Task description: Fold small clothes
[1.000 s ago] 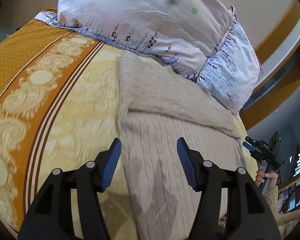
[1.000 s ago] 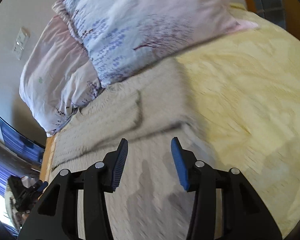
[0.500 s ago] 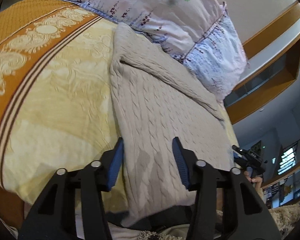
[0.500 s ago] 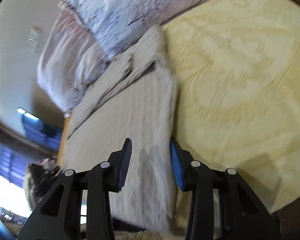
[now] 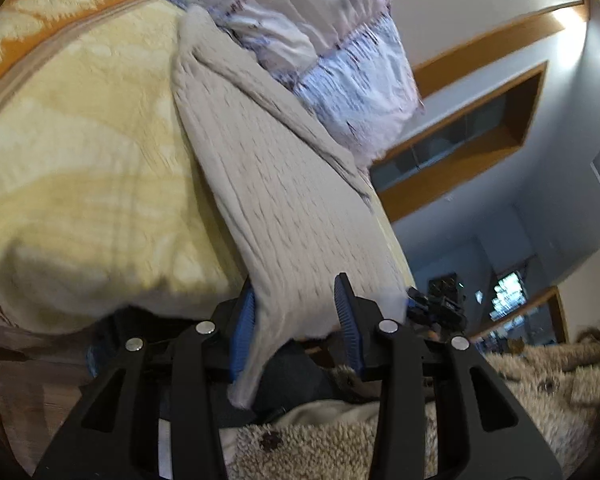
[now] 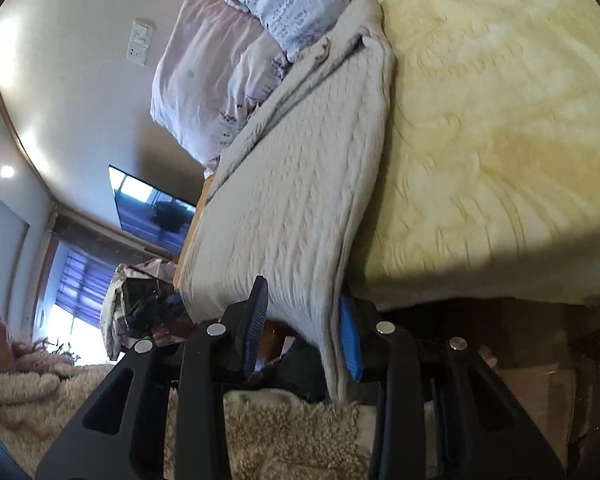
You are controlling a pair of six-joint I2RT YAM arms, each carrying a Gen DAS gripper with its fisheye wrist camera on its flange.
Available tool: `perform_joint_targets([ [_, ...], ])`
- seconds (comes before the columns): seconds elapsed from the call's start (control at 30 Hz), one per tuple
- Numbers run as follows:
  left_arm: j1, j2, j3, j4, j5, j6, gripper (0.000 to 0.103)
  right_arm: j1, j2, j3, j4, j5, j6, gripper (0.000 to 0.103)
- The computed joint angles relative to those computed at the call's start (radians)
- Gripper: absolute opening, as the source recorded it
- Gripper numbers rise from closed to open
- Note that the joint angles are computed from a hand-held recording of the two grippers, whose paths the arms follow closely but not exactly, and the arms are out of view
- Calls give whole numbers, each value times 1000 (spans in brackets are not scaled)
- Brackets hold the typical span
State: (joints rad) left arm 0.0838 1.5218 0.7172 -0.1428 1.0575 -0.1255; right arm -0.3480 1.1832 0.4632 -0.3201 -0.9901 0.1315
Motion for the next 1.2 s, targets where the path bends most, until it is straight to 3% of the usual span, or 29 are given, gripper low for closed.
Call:
perform_joint_targets([
  [0.1, -34, 8, 2, -43, -32, 49, 38, 27, 54, 0, -24, 45, -43, 36],
  [0.37, -120, 68, 25, -52, -125, 52, 38, 103, 149, -21, 120, 53, 17, 36],
  [0.43, -130, 74, 30, -59, -138, 58, 38, 105, 151, -29, 137, 40, 19, 32],
  [0.47, -138, 79, 31, -53, -143, 54, 37, 110, 152, -32, 146, 33, 19, 24],
  [0.5, -135, 80, 28, -56, -139, 60, 34, 121, 151, -33, 159, 31, 27, 15],
  [0.57, -136, 92, 38, -63, -127, 67, 16, 124, 135, -35, 138, 9, -8, 10],
  [0.63, -131, 93, 43, -85, -113, 90, 9, 136, 108, -26, 117, -3, -26, 9],
  [0.83, -86, 2, 52, -102, -42, 135, 6, 139, -63, 4, 121, -7, 26, 8],
  [1.03, -47, -27, 124, -25, -55, 41, 6, 173, -172, 25, 328, 181, 209, 8],
  [1.2, -78, -8, 208, 64, -170, -104, 6, 290, -130, 110, 370, 483, 175, 8],
])
